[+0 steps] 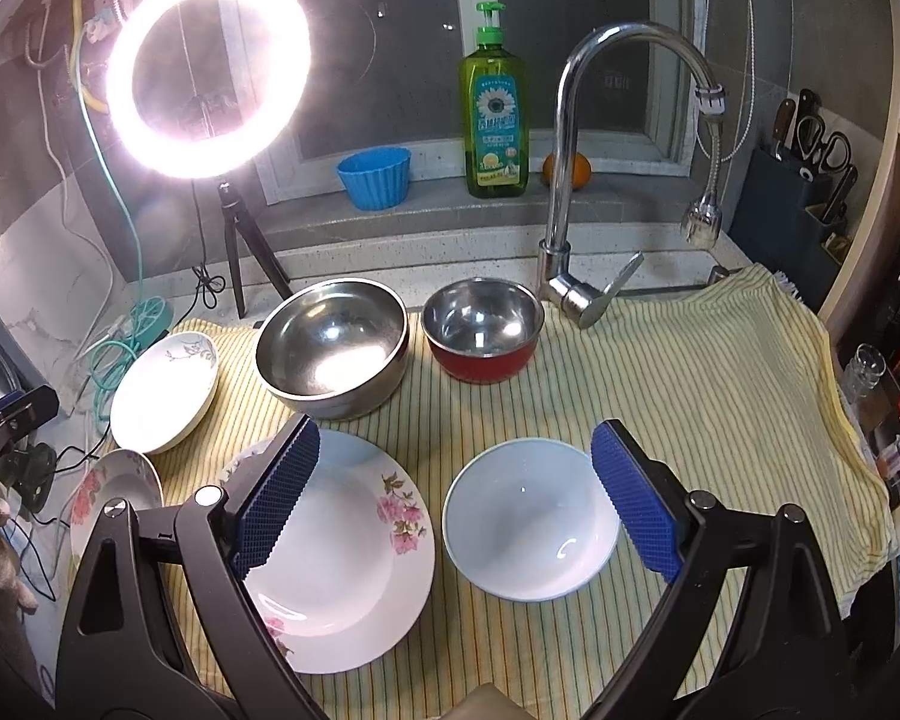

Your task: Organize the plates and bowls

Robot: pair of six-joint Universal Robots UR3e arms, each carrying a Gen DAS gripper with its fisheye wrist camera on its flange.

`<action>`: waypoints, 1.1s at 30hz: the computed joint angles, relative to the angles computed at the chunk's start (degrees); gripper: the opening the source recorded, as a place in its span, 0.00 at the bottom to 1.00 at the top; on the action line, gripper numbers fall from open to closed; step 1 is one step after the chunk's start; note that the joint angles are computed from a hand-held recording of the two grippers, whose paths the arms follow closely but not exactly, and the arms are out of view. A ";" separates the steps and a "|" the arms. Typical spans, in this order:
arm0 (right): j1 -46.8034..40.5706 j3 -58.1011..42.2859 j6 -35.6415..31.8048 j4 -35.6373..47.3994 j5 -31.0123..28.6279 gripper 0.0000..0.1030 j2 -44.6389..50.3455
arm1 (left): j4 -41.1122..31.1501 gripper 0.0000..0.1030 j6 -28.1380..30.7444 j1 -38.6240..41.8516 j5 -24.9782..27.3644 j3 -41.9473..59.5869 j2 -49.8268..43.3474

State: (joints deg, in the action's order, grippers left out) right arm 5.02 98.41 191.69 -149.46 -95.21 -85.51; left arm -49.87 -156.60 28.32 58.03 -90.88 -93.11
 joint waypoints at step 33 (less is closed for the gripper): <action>-12.97 23.34 0.60 2.24 29.43 0.36 -3.97 | -30.86 0.26 7.82 -9.24 2.19 30.89 -29.99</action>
